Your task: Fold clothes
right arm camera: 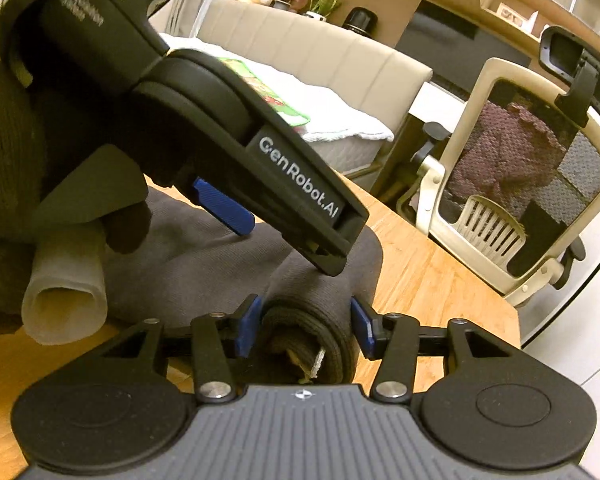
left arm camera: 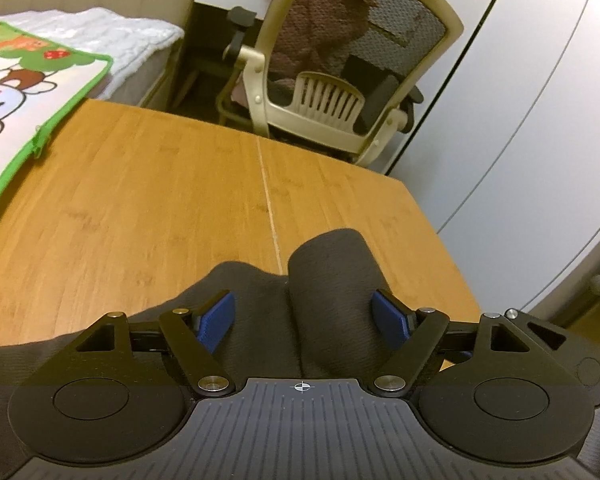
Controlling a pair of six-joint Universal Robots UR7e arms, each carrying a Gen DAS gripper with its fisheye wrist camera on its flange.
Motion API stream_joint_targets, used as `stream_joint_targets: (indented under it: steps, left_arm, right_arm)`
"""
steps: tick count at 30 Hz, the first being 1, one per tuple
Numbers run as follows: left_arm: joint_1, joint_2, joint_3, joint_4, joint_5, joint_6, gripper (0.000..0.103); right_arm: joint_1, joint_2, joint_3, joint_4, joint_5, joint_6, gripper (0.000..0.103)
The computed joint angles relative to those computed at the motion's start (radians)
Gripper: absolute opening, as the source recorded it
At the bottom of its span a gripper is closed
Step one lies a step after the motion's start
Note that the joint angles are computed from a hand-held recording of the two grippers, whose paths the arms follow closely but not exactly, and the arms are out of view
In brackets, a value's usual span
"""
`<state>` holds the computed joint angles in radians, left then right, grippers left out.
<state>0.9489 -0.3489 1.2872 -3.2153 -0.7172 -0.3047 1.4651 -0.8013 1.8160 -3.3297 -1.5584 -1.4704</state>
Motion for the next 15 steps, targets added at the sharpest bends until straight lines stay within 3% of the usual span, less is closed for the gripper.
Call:
stream_joint_targets:
  steps: [4, 10, 12, 15]
  left_arm:
    - [0.004, -0.002, 0.013, -0.019, -0.013, -0.010, 0.082]
    - [0.005, -0.001, 0.028, -0.060, -0.024, 0.006, 0.082]
    - [0.005, -0.002, 0.036, -0.076, -0.027, 0.013, 0.082]
    - [0.006, -0.009, 0.055, -0.099, -0.035, 0.015, 0.082]
  right_arm:
    - [-0.023, -0.076, -0.022, 0.214, 0.062, 0.081, 0.058]
    - [-0.068, -0.132, -0.186, 0.605, 0.137, 0.435, 0.058]
    - [-0.080, -0.127, -0.224, 0.649, 0.152, 0.537, 0.058]
    - [-0.072, -0.108, -0.235, 0.617, 0.118, 0.565, 0.058]
